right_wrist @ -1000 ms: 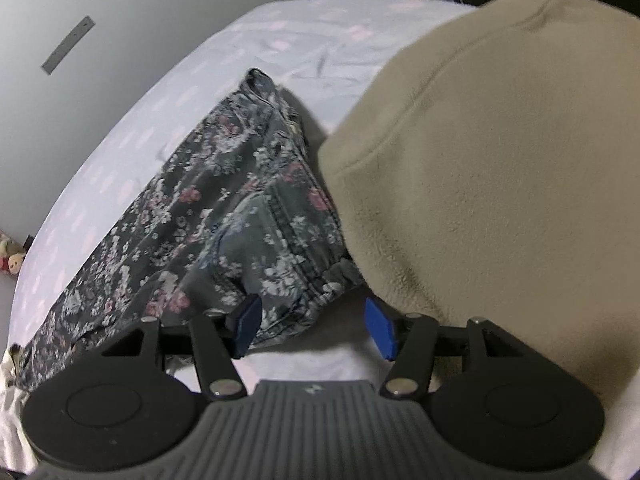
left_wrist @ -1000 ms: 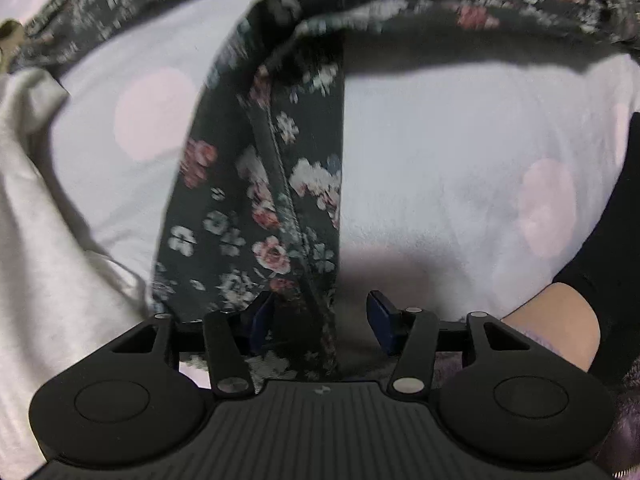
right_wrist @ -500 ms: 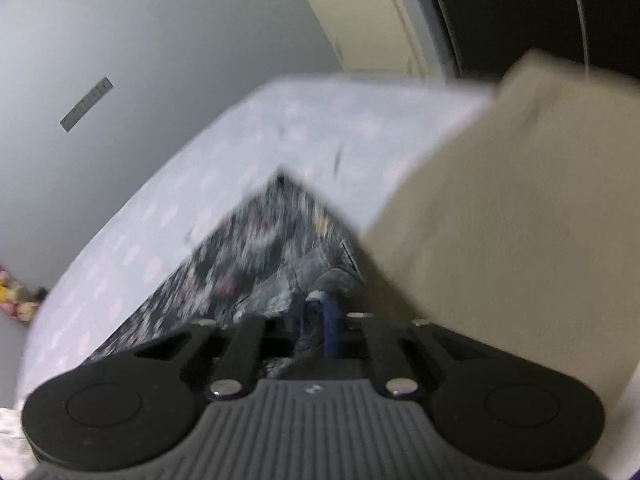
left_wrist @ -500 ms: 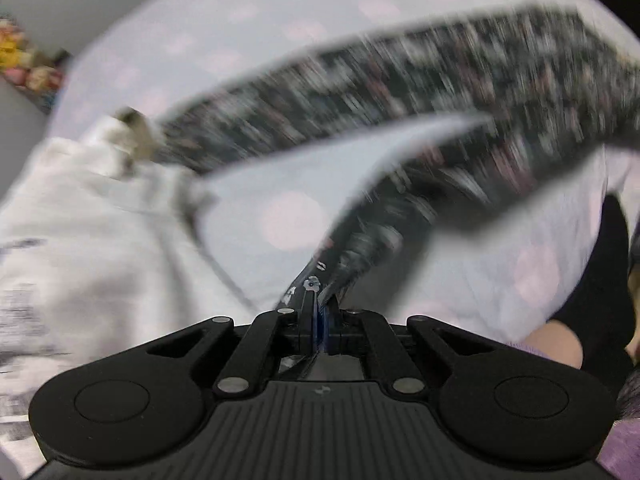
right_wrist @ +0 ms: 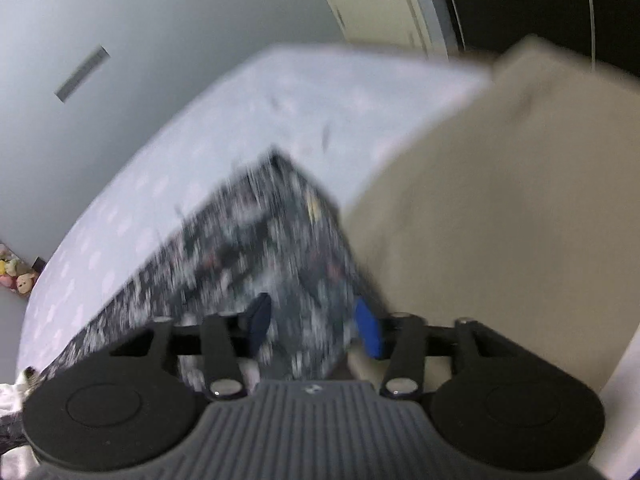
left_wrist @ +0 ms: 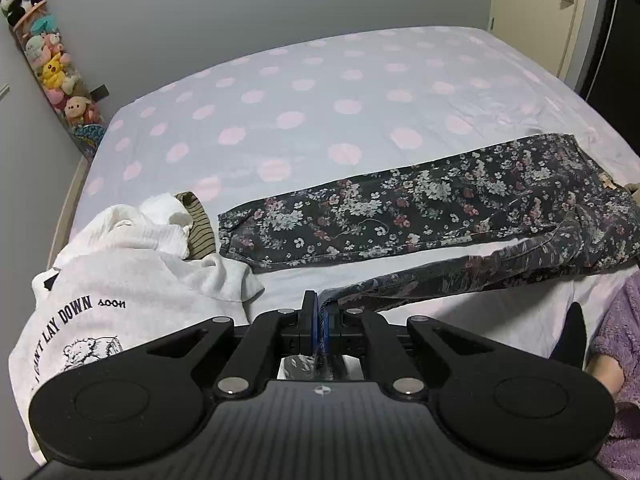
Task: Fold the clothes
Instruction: 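Pull the jeans leg hem along the bed with the left gripper, then release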
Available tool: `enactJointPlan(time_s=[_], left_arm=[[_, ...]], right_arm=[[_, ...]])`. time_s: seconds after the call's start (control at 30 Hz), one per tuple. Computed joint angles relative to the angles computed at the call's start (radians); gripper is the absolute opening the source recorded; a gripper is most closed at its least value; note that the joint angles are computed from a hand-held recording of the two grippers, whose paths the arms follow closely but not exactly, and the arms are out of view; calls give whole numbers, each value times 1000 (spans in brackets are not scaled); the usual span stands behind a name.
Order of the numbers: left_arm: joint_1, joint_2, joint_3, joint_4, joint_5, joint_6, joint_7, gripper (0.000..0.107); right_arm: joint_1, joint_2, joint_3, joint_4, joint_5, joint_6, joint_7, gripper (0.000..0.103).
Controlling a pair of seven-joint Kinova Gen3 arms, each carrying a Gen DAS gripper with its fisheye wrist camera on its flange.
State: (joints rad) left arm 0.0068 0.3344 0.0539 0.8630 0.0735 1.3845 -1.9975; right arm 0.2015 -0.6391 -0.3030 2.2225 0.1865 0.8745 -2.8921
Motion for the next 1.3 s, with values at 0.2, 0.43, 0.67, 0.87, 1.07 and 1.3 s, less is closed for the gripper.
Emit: enactJointPlan(time_s=[0.2, 0.43, 0.67, 0.87, 1.07, 1.3], left_arm=[[-10, 30, -3, -43, 0, 43, 7, 1], [-13, 33, -7, -45, -8, 66, 12, 1], [-22, 125, -28, -158, -39, 173, 47, 1], [44, 239, -68, -73, -176, 148, 85, 2], [89, 259, -81, 61, -266, 19, 114, 18], [57, 105, -32, 260, -285, -222, 32, 49]], right_arm=[[-59, 45, 130, 137, -104, -188, 20, 52], [26, 17, 161, 184, -150, -285, 25, 14], [172, -108, 96, 60, -72, -129, 32, 3], [193, -44, 76, 24, -24, -41, 35, 0], [144, -61, 76, 30, 2, 21, 37, 0], [91, -35, 42, -14, 25, 86, 73, 5]])
